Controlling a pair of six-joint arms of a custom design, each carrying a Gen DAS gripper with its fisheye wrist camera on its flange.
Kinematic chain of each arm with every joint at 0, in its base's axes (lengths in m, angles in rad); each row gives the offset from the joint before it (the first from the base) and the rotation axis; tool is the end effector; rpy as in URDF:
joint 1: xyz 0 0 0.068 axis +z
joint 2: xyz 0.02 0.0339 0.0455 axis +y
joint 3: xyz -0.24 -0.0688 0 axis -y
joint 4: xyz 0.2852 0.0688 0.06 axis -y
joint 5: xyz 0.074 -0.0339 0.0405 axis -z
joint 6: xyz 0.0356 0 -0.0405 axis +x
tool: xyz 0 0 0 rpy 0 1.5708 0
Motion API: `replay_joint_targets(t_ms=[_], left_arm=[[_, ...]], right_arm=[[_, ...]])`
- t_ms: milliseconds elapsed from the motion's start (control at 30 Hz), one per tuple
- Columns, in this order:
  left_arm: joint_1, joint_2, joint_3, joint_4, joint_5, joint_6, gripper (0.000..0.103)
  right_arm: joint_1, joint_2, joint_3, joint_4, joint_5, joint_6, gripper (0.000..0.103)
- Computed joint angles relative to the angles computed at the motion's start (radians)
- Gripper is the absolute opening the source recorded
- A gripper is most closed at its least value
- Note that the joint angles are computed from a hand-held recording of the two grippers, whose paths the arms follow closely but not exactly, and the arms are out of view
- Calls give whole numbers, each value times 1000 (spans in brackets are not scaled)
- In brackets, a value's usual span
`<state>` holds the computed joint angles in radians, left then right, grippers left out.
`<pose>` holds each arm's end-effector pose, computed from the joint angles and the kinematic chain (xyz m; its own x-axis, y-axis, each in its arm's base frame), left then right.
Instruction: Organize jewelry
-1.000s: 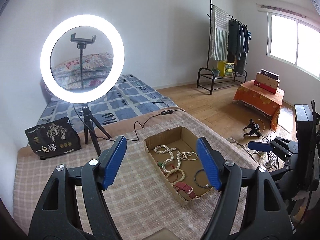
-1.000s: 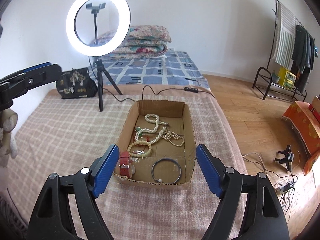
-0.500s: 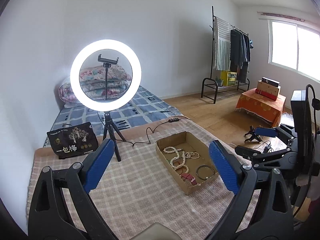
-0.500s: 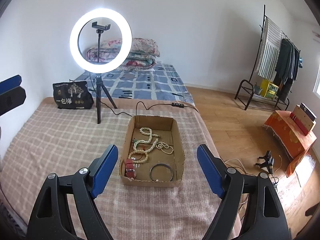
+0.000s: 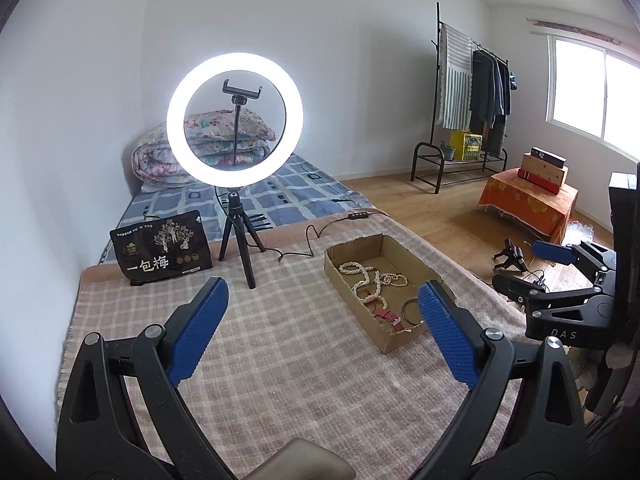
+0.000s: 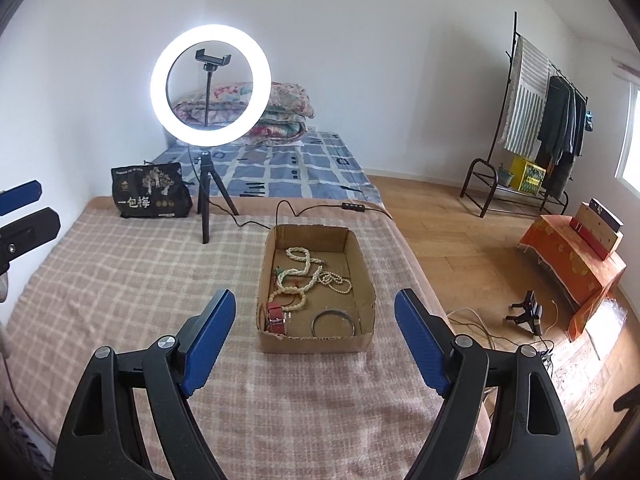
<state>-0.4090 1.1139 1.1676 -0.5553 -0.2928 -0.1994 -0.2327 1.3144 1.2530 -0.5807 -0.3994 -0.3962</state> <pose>0.2706 -0.1061 0.3521 -0.4619 -0.0065 -0.8869 0.0582 0.9976 -0.0376 0.3272 -0.0633 0.3241 -0.5026 -0.2463 -0.8287 -0.3084 0.9466 -0.0942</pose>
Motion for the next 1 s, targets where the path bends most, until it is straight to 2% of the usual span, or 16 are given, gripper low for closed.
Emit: replay_joint_targets(t_ms=[367, 433, 1000], left_arm=[[-5, -7, -24, -18, -12, -15, 98], [-13, -3, -21, -20, -25, -10, 103], [-52, 0, -33, -32, -69, 4, 103]], right_arm=[[-19, 29, -13, 18, 7, 56, 82], [-16, 25, -24, 33, 25, 61, 82], [-13, 33, -18, 16, 31, 67, 82]])
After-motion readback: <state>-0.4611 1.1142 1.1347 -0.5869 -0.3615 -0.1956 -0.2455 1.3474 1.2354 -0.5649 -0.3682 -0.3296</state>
